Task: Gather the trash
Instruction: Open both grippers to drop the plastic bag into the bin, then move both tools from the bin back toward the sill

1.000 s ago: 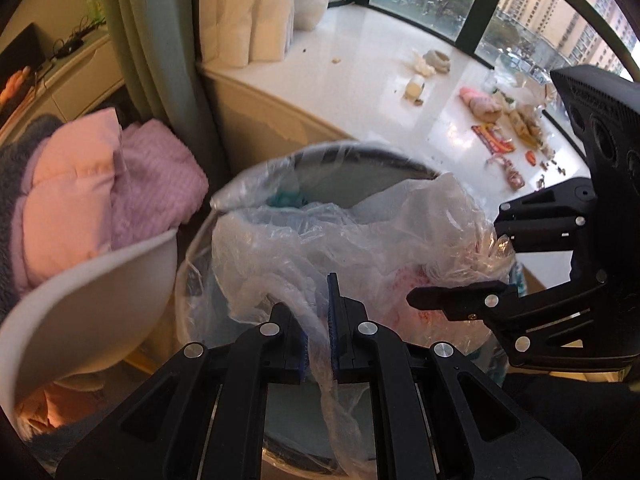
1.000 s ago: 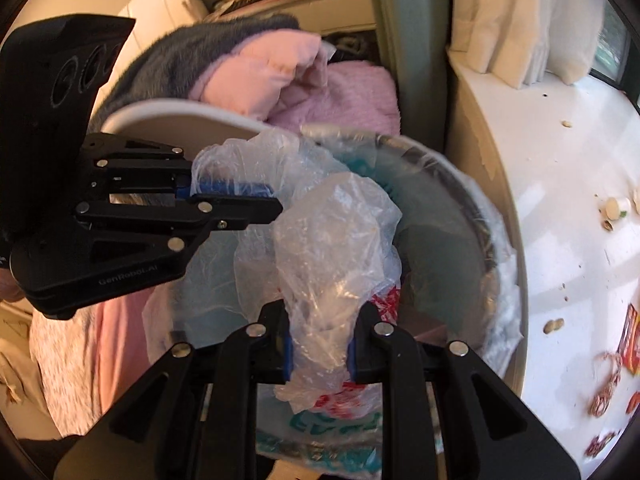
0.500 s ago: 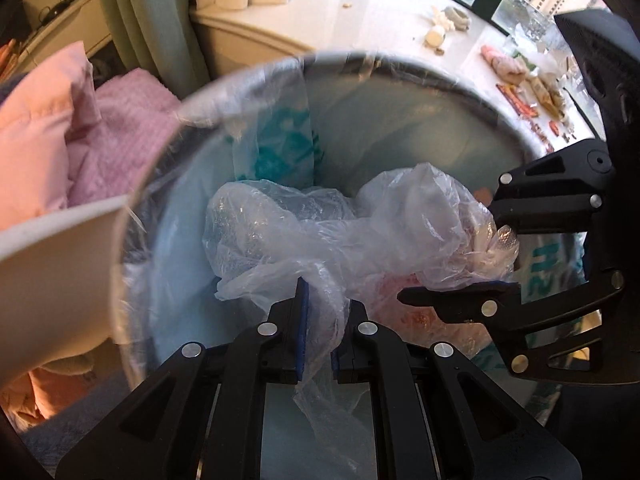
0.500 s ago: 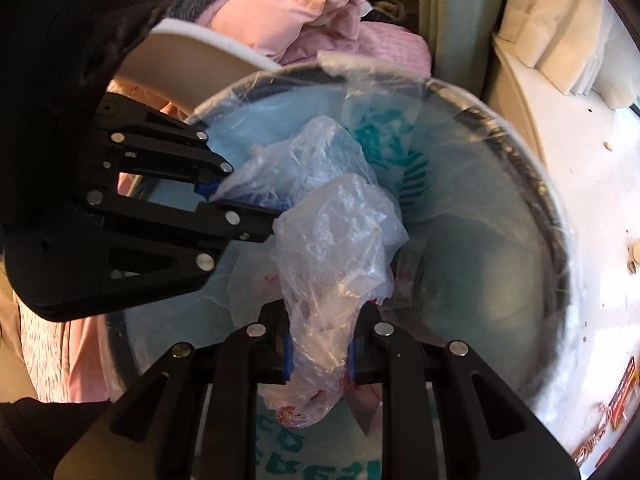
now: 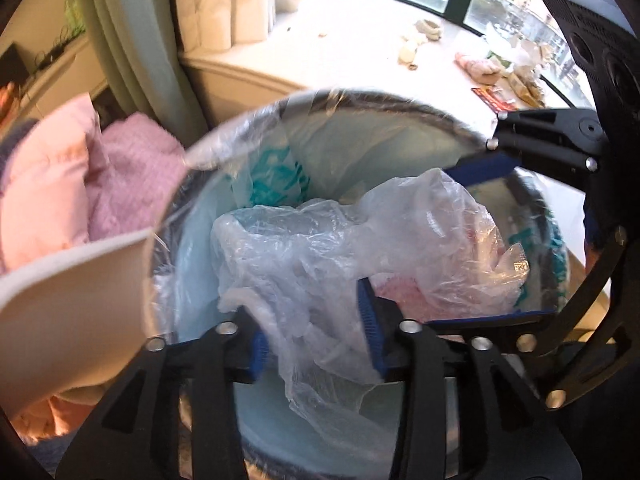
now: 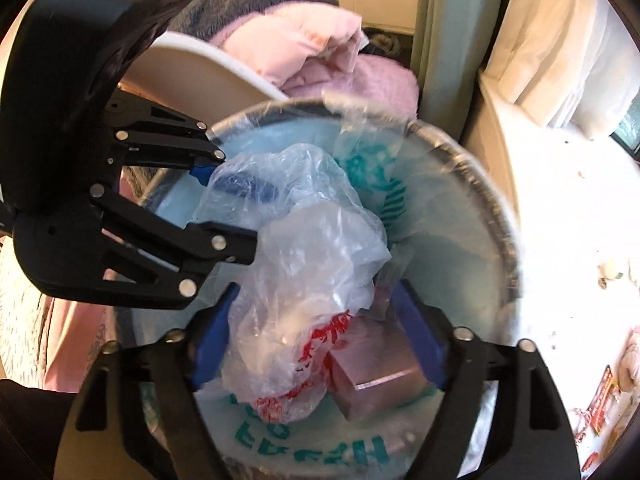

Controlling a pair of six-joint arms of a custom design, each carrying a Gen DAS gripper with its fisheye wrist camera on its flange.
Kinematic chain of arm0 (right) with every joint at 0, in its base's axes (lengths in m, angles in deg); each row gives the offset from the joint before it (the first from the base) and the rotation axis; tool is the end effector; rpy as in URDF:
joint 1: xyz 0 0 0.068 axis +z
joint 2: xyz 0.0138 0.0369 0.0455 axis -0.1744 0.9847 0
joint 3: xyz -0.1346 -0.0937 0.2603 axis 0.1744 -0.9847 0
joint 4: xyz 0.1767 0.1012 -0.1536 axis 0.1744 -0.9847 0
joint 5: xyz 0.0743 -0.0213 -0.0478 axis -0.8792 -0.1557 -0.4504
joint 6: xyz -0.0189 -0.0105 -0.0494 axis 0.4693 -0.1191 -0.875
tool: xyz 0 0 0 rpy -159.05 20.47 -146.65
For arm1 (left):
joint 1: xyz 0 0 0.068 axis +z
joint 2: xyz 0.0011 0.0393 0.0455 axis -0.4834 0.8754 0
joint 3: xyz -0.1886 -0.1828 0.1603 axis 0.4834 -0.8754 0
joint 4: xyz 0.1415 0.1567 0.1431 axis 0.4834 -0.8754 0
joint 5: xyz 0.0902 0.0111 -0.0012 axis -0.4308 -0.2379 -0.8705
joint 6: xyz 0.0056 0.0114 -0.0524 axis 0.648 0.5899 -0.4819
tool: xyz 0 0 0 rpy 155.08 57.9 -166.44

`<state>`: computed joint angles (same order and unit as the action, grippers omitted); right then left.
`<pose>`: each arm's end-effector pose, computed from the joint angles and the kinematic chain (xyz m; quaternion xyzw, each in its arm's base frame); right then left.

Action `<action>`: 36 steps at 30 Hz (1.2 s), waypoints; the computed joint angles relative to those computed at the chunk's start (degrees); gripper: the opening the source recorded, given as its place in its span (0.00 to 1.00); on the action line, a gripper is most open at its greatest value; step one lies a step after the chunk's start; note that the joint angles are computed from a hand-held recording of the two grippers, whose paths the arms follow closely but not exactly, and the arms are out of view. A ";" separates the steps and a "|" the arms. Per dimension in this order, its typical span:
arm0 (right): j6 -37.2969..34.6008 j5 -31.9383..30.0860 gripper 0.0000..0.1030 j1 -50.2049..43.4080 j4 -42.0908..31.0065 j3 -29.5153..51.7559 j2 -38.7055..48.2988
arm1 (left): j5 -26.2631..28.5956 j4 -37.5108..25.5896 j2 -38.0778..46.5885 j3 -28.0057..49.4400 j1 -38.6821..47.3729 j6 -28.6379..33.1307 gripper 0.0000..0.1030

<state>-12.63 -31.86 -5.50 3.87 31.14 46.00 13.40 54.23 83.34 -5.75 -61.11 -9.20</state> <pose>0.2770 0.0345 0.1005 -0.3515 0.9097 0.1338 0.1762 0.2900 -0.1840 0.0877 0.2658 0.9380 -0.0771 0.2087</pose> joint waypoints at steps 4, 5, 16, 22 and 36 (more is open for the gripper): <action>-1.44 0.84 0.88 -1.10 0.72 -3.08 -5.40 | -0.17 -0.28 -3.56 -1.48 -0.62 0.42 0.66; -1.70 1.31 0.89 -1.57 0.69 -3.95 -7.14 | -0.17 -0.78 -4.32 -1.62 -0.83 0.65 0.66; -0.01 4.29 0.92 -6.26 -3.78 -4.92 -18.12 | -1.80 -0.97 -11.31 -3.01 -5.69 -0.12 0.94; 0.31 5.14 0.93 -11.52 -7.45 -5.01 -24.50 | -4.86 -1.21 -14.22 -1.80 -9.32 -1.12 0.94; -1.57 3.55 0.93 -33.11 -15.40 -0.85 -32.78 | -18.77 -5.27 -12.38 12.51 -23.34 -6.22 0.94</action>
